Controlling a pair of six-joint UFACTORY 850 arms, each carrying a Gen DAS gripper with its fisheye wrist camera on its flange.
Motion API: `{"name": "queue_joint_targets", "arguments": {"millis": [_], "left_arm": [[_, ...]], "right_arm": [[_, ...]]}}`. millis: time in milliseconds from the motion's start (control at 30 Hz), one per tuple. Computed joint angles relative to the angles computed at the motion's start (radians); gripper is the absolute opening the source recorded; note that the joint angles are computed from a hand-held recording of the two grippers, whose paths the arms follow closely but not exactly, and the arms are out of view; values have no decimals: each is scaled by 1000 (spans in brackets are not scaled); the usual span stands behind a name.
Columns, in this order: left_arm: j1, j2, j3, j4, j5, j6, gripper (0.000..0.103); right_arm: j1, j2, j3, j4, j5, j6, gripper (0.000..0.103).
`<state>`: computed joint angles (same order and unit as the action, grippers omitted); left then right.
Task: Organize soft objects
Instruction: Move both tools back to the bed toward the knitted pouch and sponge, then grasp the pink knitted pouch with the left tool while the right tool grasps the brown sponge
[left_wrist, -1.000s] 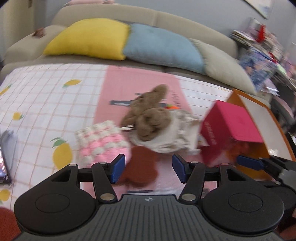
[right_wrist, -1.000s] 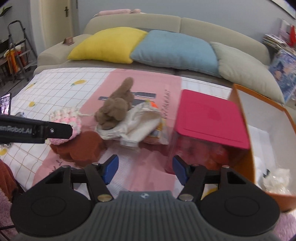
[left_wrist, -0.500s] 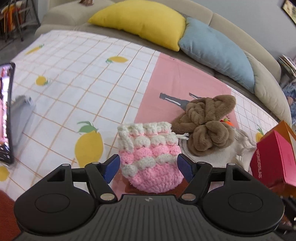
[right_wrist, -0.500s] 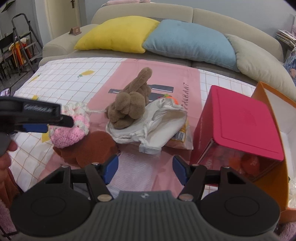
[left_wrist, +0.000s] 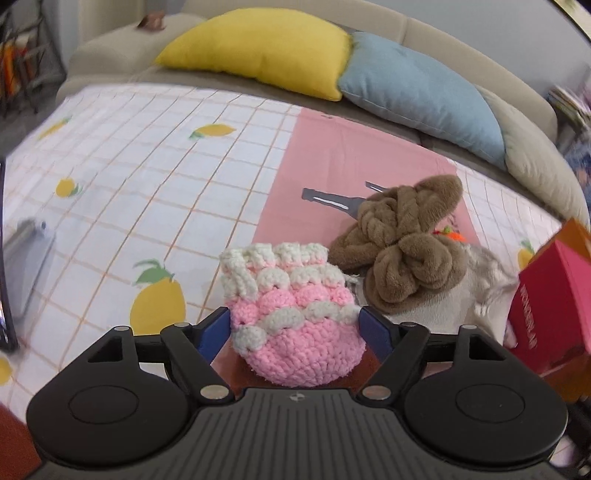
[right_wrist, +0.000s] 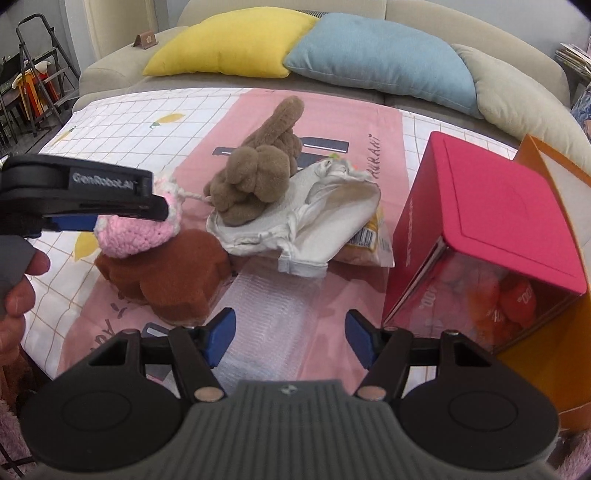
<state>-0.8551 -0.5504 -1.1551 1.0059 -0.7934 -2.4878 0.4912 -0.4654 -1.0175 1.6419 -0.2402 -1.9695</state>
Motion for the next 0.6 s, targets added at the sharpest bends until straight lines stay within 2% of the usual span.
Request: {"name": "queue_joint_targets", "arguments": {"millis": [67, 100, 167, 267, 433, 600], "left_arm": [[-6, -10, -13, -1, -23, 39, 70], [-9, -14, -18, -4, -35, 59, 66], [-15, -26, -33, -13, -68, 101, 52], [-27, -30, -37, 3, -95, 114, 42], [-51, -22, -29, 48, -162, 83, 38], [-72, 3, -19, 81, -206, 42, 37]], "right_arm": [[0, -2, 0, -9, 0, 10, 66], [-1, -4, -3, -29, -2, 34, 69], [-5, -9, -9, -77, -12, 104, 74], [-11, -25, -30, -199, -40, 259, 76], [-7, -27, -28, -219, -40, 282, 77], [-9, -1, 1, 25, -46, 19, 77]]}}
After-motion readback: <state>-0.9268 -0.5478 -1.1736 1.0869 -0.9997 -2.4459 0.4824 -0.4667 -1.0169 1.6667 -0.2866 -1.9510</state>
